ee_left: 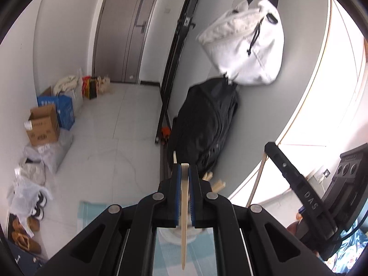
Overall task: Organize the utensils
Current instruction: 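Carry both held chopsticks up over the white holder, then lower both chopsticks into the holder compartments and open both grippers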
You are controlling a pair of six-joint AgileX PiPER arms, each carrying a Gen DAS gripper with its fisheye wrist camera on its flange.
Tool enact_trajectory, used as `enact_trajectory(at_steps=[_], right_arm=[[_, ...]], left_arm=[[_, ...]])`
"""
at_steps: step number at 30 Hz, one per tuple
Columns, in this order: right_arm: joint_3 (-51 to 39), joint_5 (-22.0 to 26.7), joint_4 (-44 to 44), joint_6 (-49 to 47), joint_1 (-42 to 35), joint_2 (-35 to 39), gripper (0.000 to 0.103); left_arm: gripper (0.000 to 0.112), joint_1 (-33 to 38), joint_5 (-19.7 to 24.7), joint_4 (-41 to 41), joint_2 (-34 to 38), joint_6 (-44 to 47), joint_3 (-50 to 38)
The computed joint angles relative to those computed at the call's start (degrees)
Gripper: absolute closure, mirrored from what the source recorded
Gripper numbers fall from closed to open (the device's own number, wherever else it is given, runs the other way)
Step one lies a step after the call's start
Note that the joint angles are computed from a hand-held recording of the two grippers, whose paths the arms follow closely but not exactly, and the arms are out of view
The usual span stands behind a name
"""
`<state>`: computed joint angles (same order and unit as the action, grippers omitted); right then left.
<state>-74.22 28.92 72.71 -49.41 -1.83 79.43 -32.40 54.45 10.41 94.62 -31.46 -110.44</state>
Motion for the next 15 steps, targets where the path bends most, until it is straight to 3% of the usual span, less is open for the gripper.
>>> enact_trajectory(at_steps=[5,8,15], right_arm=[[-8.97,-2.75,-1.03,0.11,1.51,6.52,0.099],[-12.89,-4.98,0.11,-2.09,2.68,10.14,0.099],[-12.90,-8.34,18.42,-21.90,4.86,15.56,0.099]], left_arm=[[0.110,3.13,1.22,-2.09,6.88,2.50,-11.55],[0.110,4.74,0.36,-3.98,9.55,3.55,-14.13],[0.110,6.28,-3.85,-2.44,12.26,1.94,-13.52]])
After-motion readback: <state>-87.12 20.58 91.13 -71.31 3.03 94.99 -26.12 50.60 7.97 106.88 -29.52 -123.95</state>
